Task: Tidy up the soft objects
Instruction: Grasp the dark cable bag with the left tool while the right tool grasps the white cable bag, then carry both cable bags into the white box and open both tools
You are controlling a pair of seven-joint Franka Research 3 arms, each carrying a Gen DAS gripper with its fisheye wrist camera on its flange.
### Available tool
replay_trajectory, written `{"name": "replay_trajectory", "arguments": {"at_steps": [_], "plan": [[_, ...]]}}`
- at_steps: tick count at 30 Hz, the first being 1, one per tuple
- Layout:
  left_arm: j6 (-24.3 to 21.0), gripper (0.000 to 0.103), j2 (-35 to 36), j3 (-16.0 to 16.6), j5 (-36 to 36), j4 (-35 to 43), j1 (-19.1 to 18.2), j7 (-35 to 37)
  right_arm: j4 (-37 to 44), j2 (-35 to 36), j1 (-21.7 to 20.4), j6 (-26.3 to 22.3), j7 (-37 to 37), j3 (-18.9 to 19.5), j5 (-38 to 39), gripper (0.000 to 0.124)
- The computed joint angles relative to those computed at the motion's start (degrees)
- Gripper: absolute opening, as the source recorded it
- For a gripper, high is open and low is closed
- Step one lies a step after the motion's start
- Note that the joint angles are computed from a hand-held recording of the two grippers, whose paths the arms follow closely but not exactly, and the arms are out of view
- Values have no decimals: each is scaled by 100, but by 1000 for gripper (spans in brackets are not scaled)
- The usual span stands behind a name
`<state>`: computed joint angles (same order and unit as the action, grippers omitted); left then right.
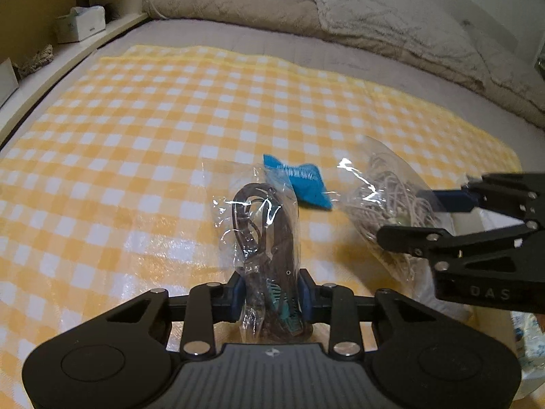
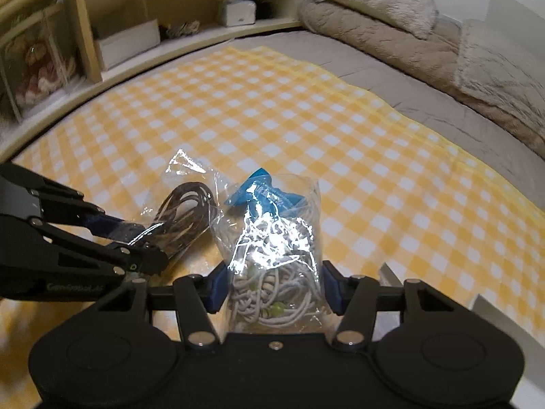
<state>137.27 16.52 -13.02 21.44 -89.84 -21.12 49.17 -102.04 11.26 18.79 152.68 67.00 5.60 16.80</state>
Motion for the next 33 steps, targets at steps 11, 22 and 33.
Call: {"name": "replay_trajectory", "arguments": {"at_steps": [11, 22, 33], "plan": [[451, 33, -272, 25, 290, -50, -77, -597, -789, -813, 7, 758, 987, -88, -93, 52], [1067, 33, 22, -74, 387, 472, -316, -612, -1540, -1721, -373, 1218, 2243, -133, -750, 52], [1178, 33, 1039, -165, 7, 1786, -839, -101, -2244, -2485, -1090, 1315, 3229, -1, -1425, 52]]}}
